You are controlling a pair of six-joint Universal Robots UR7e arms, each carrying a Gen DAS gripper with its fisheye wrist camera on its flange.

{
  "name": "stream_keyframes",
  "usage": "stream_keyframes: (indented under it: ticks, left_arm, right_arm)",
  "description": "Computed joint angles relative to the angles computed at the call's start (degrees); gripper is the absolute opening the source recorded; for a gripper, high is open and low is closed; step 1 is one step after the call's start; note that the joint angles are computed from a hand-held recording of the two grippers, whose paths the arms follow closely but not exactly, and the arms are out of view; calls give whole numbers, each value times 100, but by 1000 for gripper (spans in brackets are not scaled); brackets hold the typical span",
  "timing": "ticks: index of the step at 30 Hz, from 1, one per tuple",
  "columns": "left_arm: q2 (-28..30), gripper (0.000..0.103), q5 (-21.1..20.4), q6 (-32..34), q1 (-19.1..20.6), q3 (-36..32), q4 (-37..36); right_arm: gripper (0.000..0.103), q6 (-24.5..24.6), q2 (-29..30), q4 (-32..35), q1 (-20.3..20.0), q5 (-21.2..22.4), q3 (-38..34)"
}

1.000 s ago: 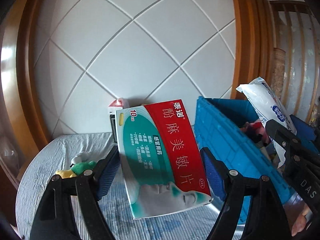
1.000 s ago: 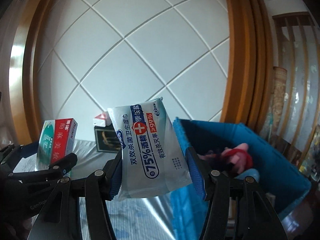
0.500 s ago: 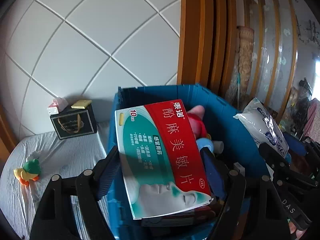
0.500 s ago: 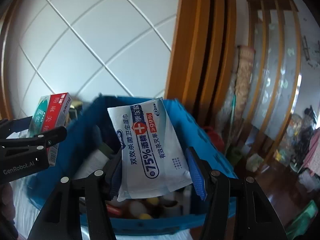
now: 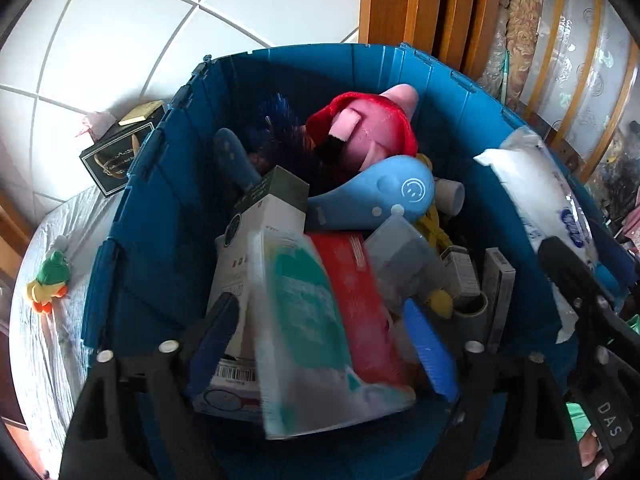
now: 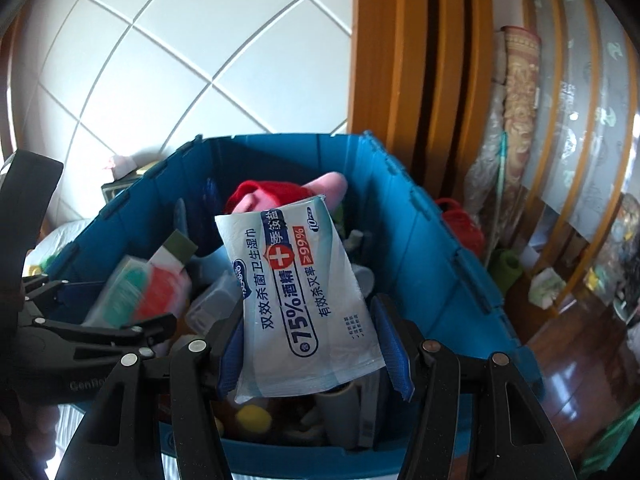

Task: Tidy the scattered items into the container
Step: 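Open both tools to drop the box and wipe pack into the crate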

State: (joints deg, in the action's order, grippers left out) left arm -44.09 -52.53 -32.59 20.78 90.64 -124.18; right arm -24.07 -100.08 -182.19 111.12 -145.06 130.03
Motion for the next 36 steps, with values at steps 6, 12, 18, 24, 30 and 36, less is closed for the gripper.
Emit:
stream_keyframes:
  ticks: [6, 12, 18, 24, 30, 36]
  left_arm:
    - [-121, 90, 158, -124, -55, 120, -20]
    - [-309, 90, 343, -163, -157, 382, -151]
    - [-499, 90, 474, -202, -238, 610, -307]
    - [-847, 90, 692, -173, -433, 1045, -743]
    - [-1414, 90, 1163, -363, -615, 1612, -1028]
    - [-2295, 90, 1637, -682, -578, 2175, -749]
  right_arm:
    - [59, 214, -77, 468, -212, 179, 2]
    - [61, 330, -40, 731, -307, 273, -45]
    - [82, 280, -27, 579, -256, 227, -68]
    - [86, 43, -144, 128, 56, 56, 26]
    - [101, -49, 14, -317, 545, 78, 46]
    - [103, -51, 757, -914, 1225, 35, -112]
